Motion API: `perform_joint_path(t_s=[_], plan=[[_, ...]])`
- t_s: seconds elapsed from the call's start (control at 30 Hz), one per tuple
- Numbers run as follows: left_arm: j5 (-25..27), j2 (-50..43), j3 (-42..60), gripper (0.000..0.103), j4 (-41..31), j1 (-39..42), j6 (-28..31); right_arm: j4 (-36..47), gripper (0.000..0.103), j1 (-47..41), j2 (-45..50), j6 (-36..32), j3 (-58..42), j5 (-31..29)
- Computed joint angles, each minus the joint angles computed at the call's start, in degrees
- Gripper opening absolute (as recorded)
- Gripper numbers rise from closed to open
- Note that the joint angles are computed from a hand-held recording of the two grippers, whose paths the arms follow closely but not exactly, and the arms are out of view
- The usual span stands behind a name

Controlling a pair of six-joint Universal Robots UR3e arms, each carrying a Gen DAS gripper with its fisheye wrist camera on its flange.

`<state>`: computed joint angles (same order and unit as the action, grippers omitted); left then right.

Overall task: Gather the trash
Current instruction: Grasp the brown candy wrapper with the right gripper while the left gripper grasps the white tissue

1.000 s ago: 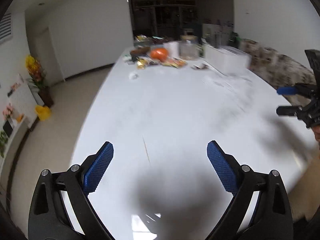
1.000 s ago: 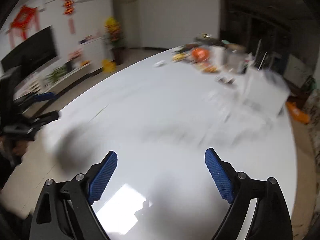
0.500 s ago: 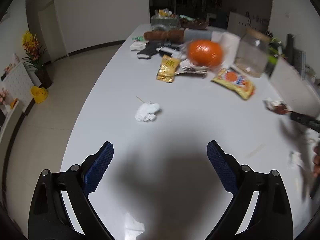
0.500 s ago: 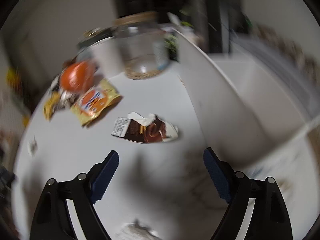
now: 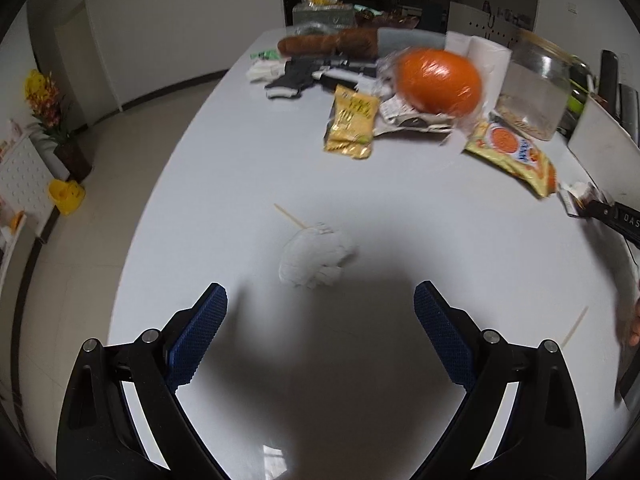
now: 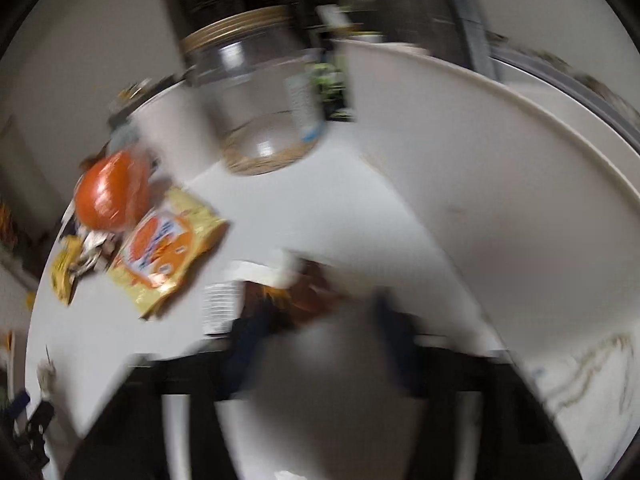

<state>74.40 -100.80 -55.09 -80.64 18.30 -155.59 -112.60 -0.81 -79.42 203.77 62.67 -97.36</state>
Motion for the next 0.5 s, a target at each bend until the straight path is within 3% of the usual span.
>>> perform_joint_path(t_s=[0.1, 0.17, 0.23, 0.3, 0.37, 0.5], plan=[[-0.3, -3.3, 3.0, 0.089, -1.5, -0.1, -0.6, -0.6, 0.006, -2.1, -1.0, 1.8, 1.0, 7.3], [-1.7, -3.1, 2.4, 0.065, 0.4, -0.1, 0.0, -1.6, 0.003, -3.2, -2.9, 1.3, 2.9, 10.5], [-2.3, -4.4, 5.4, 0.015, -1.7, -0.5, 0.7, -2.5, 0.001, -4.5, -5.9, 0.1, 5.9, 14.4], [-4.4, -4.4, 6.9, 0.012, -4.5, 0.0, 1.1, -1.6, 0.001, -6.8, -10.5, -1.7, 9.2, 19.9], [-5.8, 0.1, 1.8, 0.012, -2.2, 0.7, 1.6, -0.1, 0.001, -9.1, -14.9, -3.6, 12.0, 24.8], [-14.4, 13.0, -7.5, 0.012, -7.6, 7.0, 5.1, 8.3, 0.001, -14.3, -26.3, -12.7, 16.6, 34.7]])
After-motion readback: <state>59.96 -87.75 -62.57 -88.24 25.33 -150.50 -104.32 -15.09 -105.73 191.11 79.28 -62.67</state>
